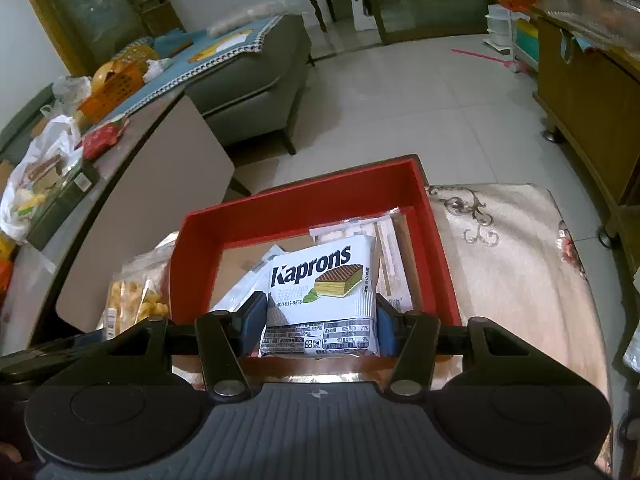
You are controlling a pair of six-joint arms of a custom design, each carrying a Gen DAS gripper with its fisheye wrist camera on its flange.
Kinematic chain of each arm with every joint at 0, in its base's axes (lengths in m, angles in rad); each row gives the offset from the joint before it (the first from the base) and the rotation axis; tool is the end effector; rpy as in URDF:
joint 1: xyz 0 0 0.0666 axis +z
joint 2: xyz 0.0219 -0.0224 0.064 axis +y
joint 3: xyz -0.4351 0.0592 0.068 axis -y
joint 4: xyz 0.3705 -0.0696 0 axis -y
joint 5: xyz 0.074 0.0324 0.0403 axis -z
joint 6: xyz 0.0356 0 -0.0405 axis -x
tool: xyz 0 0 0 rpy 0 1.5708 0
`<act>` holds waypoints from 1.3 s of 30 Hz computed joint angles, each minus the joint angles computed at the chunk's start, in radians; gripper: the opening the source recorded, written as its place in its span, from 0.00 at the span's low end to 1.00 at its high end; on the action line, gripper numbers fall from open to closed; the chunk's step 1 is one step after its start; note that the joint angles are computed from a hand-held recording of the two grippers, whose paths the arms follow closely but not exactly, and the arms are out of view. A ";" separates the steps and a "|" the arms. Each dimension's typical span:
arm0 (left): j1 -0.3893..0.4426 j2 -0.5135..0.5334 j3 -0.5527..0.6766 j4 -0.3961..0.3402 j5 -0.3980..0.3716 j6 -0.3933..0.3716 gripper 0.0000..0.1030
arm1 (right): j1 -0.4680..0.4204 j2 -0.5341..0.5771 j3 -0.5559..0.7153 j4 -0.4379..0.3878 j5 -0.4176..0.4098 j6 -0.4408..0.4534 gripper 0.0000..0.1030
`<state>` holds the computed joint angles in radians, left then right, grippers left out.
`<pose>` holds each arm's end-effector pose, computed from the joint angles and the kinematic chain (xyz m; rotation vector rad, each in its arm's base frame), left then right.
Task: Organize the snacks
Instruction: 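Carry the yellow snack bag and Kaprons box over the red box with both tools, then lower both snacks into the red box and open both tools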
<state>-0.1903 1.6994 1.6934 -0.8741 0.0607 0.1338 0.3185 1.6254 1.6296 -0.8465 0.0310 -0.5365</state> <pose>0.5742 -0.1132 0.4666 0.0964 2.4590 -0.2166 0.5293 0.1729 0.4810 0.2802 2.4274 0.3518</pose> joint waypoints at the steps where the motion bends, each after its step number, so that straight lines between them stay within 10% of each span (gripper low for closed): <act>1: -0.002 0.002 0.002 0.001 -0.002 -0.001 0.68 | -0.002 0.003 0.002 0.000 -0.002 -0.001 0.61; 39: -0.049 0.130 0.109 -0.008 -0.104 -0.077 0.69 | -0.029 0.146 0.099 -0.075 0.030 0.045 0.62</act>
